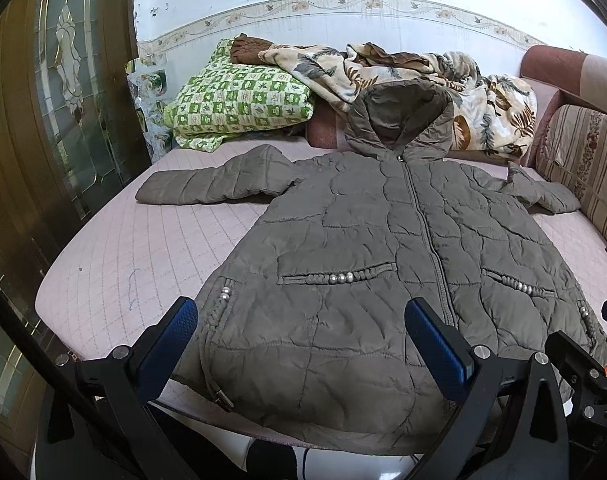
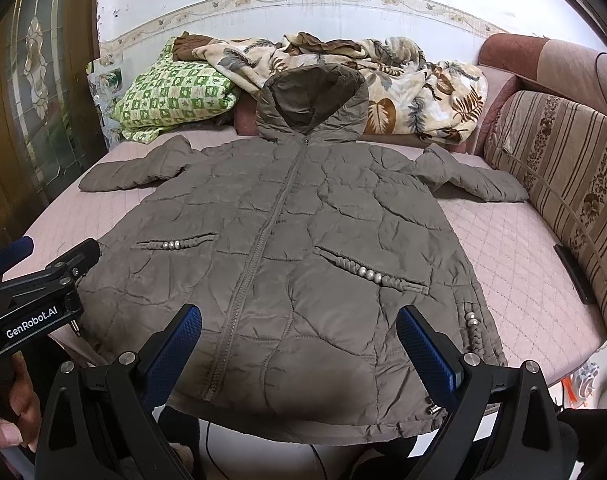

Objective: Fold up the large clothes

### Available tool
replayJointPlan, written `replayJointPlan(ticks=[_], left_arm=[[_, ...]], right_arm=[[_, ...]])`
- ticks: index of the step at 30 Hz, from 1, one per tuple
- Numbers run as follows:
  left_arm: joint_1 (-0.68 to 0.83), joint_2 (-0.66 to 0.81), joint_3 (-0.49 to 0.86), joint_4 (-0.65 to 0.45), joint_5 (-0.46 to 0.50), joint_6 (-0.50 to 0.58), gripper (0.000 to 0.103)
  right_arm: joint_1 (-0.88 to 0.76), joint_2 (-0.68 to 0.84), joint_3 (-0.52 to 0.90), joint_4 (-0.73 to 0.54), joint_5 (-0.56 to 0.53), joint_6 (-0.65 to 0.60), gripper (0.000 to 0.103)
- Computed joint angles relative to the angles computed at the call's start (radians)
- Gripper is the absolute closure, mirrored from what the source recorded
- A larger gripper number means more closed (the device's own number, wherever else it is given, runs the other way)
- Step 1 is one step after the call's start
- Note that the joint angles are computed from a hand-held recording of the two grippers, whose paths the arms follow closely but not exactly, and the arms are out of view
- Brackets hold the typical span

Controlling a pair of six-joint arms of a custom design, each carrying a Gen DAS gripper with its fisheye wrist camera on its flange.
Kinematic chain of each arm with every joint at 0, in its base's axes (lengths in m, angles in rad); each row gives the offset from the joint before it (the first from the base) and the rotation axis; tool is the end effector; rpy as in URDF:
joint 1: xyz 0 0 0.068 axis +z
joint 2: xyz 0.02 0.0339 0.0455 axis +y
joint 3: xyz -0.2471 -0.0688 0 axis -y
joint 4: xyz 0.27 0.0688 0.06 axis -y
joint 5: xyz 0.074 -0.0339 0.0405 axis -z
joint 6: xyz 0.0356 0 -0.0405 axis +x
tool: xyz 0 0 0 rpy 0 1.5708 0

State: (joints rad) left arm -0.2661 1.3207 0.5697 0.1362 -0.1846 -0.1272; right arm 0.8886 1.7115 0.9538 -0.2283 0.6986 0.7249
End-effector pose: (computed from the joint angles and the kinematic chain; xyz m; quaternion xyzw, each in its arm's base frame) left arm 0.2778 -0.0690 0.1497 0.0191 0.8849 -0.0092 0.4652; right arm 0.2371 0.2556 0.1318 0.0248 0.9048 -0.0312 0.4240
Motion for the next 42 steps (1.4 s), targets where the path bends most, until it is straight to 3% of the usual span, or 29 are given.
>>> replayJointPlan(ticks=[3, 4, 7, 8, 10, 11, 18, 23, 26, 29, 32, 34, 37, 42], left_arm=[[0.018, 0.002, -0.019, 0.059, 0.033, -0.003, 0.000], [-0.003, -0.004, 0.026, -0.054, 0.016, -0.032, 0.000], [-0.048, 0.009, 0.121, -0.241, -0.020, -0.079, 0.000], [-0.054, 0.011, 0.130, -0.255, -0.026, -0.080, 0.000], [-0.105, 0.041, 0.233, -0.425, -0.070, -0.127, 0.000], [-0.120, 0.044, 0.243, -0.443, -0.091, -0.127, 0.000], [-0.164, 0.005, 0.171, -0.303, -0.140, -0.074, 0.000], [-0.134, 0.084, 0.213, -0.163, -0.068, -0.013, 0.000], [-0.125, 0.210, 0.336, -0.150, -0.016, 0.032, 0.000], [-0.119, 0.351, 0.484, -0.161, 0.031, 0.051, 0.000], [-0.120, 0.503, 0.648, -0.174, 0.055, 0.063, 0.000], [-0.122, 0.608, 0.746, -0.169, 0.061, 0.057, 0.000], [-0.117, 0.711, 0.824, -0.165, 0.063, 0.030, 0.000], [-0.108, 0.814, 0.913, -0.184, 0.044, 0.048, 0.000]], right_arm=[[-0.002, 0.010, 0.037, -0.078, -0.020, 0.048, 0.004], [0.004, -0.010, -0.002, -0.002, -0.015, 0.030, 0.004], [0.002, -0.024, 0.004, -0.030, -0.033, 0.064, 0.004], [0.002, -0.030, -0.002, -0.024, -0.034, 0.064, 0.004], [0.002, -0.051, -0.033, 0.023, -0.038, 0.055, 0.004], [0.002, -0.056, -0.035, 0.020, -0.037, 0.058, 0.004], [-0.004, -0.113, -0.087, 0.047, -0.019, 0.039, 0.004], [-0.074, -0.225, -0.157, 0.074, -0.057, -0.011, 0.004], [-0.207, -0.344, -0.229, 0.115, -0.194, -0.041, 0.004], [-0.449, -0.455, -0.309, 0.145, -0.447, 0.006, 0.004], [-0.757, -0.426, -0.334, 0.220, -0.722, -0.007, 0.016], [-0.929, -0.366, -0.319, 0.282, -0.871, -0.020, 0.018], [-1.126, -0.207, -0.211, 0.338, -0.953, -0.082, 0.018], [-1.277, 0.158, 0.127, 0.342, -0.955, -0.096, 0.018]])
